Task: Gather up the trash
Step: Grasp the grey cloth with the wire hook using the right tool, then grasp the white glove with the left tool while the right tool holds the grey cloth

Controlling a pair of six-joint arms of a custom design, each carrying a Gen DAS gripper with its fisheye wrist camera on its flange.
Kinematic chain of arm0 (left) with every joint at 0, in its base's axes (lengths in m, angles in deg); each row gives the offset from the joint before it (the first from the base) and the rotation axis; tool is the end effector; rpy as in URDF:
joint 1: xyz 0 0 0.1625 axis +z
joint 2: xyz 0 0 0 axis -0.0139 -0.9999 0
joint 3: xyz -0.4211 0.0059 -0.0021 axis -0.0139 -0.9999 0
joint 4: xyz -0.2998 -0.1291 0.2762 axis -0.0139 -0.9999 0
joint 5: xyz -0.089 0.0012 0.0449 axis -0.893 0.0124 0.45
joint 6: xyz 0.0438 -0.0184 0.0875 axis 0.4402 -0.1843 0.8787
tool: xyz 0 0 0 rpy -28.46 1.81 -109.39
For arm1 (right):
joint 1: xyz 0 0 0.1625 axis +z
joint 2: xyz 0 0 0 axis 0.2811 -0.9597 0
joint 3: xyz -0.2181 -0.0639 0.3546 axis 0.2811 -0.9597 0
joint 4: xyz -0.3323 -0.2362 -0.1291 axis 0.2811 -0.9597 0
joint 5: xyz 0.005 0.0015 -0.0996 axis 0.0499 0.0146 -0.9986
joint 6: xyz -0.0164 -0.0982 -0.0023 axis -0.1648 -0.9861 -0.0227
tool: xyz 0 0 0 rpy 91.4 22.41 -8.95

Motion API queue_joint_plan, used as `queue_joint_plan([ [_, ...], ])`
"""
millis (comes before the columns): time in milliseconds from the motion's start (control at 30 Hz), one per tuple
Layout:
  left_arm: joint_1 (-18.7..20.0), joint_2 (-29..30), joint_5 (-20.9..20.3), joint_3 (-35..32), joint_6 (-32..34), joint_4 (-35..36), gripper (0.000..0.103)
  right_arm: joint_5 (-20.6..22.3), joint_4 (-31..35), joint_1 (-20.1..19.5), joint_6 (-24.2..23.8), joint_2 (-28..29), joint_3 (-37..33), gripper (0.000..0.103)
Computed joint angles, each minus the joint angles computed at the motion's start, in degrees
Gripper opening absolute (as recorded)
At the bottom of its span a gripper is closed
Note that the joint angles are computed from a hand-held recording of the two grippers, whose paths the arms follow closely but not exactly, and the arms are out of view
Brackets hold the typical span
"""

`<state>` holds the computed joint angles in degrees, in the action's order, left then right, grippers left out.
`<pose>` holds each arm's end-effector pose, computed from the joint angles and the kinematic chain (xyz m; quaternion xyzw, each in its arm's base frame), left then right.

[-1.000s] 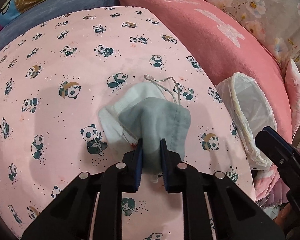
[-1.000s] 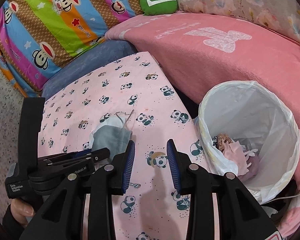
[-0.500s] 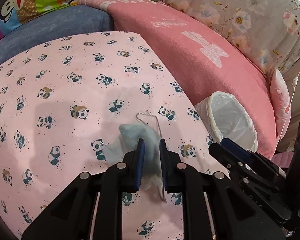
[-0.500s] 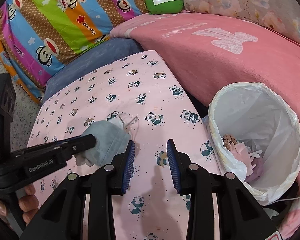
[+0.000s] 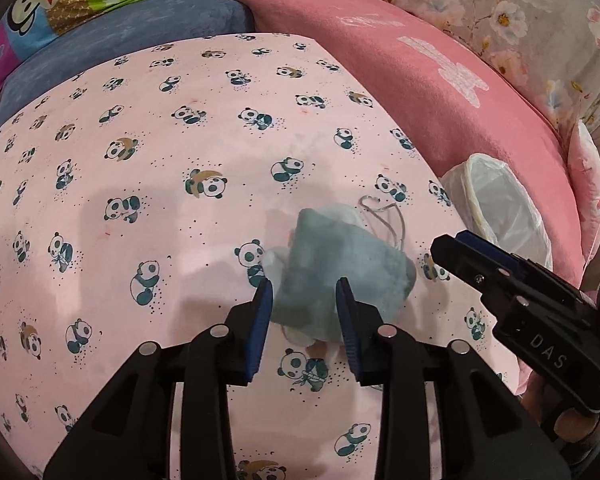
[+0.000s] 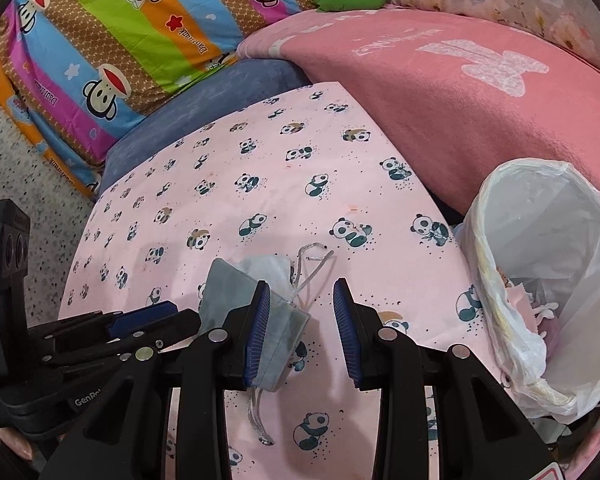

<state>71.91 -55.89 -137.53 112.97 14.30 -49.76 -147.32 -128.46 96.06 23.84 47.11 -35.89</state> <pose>-0.0677 -0.7735 0.3637 0.0978 0.9431 -0.2076 0.2406 0.4153 -0.7949 -0.0007 0.1370 -0.9327 0.2474 0.2236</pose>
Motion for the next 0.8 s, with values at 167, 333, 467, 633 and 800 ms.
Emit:
queue_joint_plan([
  [167, 0.7, -0.4, 0.7, 0.9, -0.1, 0.8, 0.032, 1.3, 2.8, -0.6, 1.5, 1.1, -1.4, 0.034],
  [333, 1.3, -0.4, 1.0, 1.1, -1.5, 2.1, 0.037, 3.6, 5.3, -1.6, 1.9, 3.0, -3.8, 0.034],
  [467, 1.3, -0.7, 1.8, 1.6, -1.4, 1.4, 0.045, 5.1, 5.8, -1.9, 1.9, 3.3, -4.1, 0.015],
  [633, 1.4, -0.6, 1.6, 1.6, -1.3, 1.1, 0.05, 6.4, 0.9, -1.4, 0.3, 1.5, -0.8, 0.01],
  [800, 1.1, 0.1, 1.5, 1.3, -1.0, 1.0, 0.054, 8.0, -4.2, -0.8, -1.9, -0.3, 1.3, 0.01],
])
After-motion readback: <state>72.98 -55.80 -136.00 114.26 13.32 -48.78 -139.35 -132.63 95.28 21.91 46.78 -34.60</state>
